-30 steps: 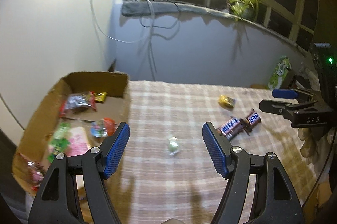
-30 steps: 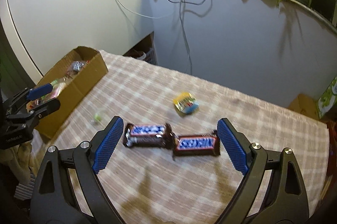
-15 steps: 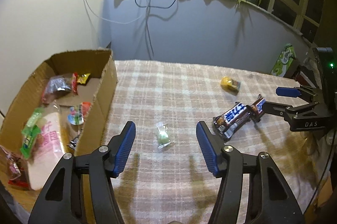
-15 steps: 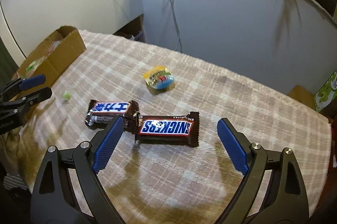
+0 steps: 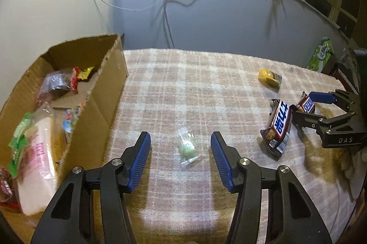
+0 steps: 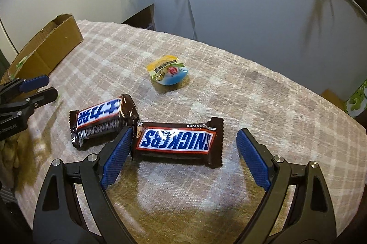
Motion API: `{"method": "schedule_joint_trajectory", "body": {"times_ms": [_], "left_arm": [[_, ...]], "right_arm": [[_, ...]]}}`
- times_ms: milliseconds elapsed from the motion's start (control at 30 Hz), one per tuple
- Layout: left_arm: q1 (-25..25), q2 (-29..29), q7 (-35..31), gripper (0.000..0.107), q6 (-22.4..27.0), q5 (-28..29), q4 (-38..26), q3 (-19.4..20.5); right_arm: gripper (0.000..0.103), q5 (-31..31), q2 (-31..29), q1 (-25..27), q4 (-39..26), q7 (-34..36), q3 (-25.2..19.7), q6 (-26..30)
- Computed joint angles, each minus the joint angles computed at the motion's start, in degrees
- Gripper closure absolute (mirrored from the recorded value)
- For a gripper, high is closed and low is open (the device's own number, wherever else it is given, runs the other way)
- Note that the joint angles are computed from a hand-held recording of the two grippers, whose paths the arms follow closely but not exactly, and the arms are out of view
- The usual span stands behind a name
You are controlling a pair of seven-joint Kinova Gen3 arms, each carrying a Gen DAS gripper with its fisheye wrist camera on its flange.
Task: Organize snacks
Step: 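Grasp the small clear candy with the left tool while the right tool grasps the Snickers bar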
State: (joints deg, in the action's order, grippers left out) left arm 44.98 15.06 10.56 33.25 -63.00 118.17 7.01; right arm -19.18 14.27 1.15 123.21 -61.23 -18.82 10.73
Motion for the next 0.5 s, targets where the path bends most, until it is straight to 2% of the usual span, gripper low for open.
{"method": "schedule_joint_trajectory", "body": {"times_ms": [100, 200, 233, 333, 467, 500], "left_arm": [[-0.39, 0.81, -1.62, 0.061, -0.37, 1.15, -0.50, 0.18], [-0.39, 1.19, -3.34, 0.070, -0.80, 2.36, -0.88, -0.28], [-0.24, 1.21, -3.57, 0.076, -1.01, 2.45, -0.94, -0.47], [0.38, 1.17, -3.78, 0.086, -1.46, 2.14, -0.89, -0.96], [0.87, 1.17, -3.74, 0.087, -1.23, 2.00, -0.94, -1.27], [0.80, 1.15, -3.79, 0.087, -1.32, 2.01, -0.97, -1.31]], "right_arm": [[0.010, 0.05, 0.26, 0.05, -0.33, 0.33, -0.04, 0.19], [0.010, 1.71, 0.16, -2.70, -0.40, -1.26, 2.31, 0.10], [0.011, 2.06, 0.00, -2.96, -0.21, -1.55, 2.53, -0.02], [0.020, 2.70, -0.10, -3.32, -0.10, -2.48, 2.59, -0.46], [0.038, 3.22, -0.62, -3.19, 0.26, -3.35, 2.65, -0.87], [0.039, 2.62, -0.61, -2.12, 0.18, -2.83, 1.73, -0.59]]}}
